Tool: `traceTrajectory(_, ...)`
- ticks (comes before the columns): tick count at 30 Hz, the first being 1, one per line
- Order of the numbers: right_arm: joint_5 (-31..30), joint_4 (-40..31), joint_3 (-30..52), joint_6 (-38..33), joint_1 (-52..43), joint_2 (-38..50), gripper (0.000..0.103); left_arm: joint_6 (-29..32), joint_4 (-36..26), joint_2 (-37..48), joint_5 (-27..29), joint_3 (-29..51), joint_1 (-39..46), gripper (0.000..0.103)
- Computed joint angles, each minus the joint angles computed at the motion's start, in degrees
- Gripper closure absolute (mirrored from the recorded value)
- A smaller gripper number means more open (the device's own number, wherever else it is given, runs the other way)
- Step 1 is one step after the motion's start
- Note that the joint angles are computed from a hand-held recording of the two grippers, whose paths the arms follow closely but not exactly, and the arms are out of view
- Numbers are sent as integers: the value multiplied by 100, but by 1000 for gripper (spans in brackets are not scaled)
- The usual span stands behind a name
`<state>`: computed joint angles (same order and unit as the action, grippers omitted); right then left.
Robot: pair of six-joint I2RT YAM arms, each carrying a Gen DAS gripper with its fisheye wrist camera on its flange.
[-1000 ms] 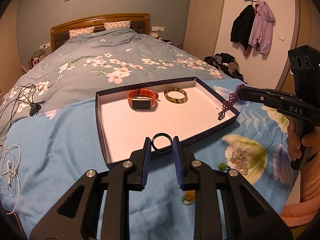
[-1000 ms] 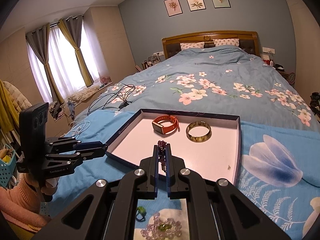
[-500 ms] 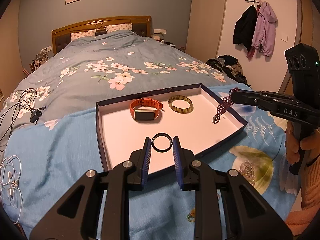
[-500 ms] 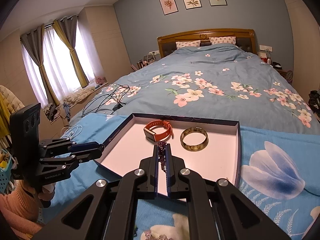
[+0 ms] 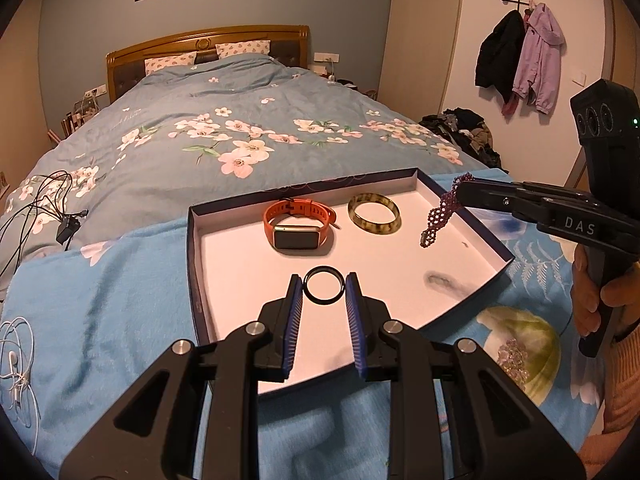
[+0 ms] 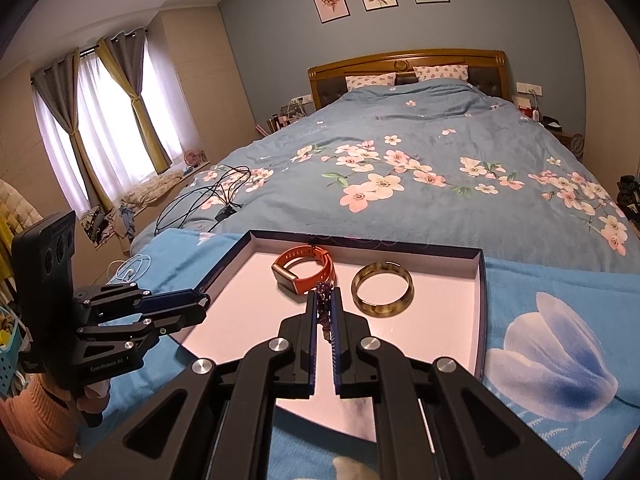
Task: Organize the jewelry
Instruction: 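Lower the black ring into the tray with the left tool while the right tool releases the bracelet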
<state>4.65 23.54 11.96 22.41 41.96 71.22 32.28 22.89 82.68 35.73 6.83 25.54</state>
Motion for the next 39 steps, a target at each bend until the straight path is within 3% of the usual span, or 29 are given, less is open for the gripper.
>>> traceTrajectory(15,-252,368,175,-48,-245,619,98,-481,721,696,-448,164,-475,81)
traceTrajectory(39,-460,521,413,-158,-448,1119,98,-879,903,1584,-866,719,-873,81)
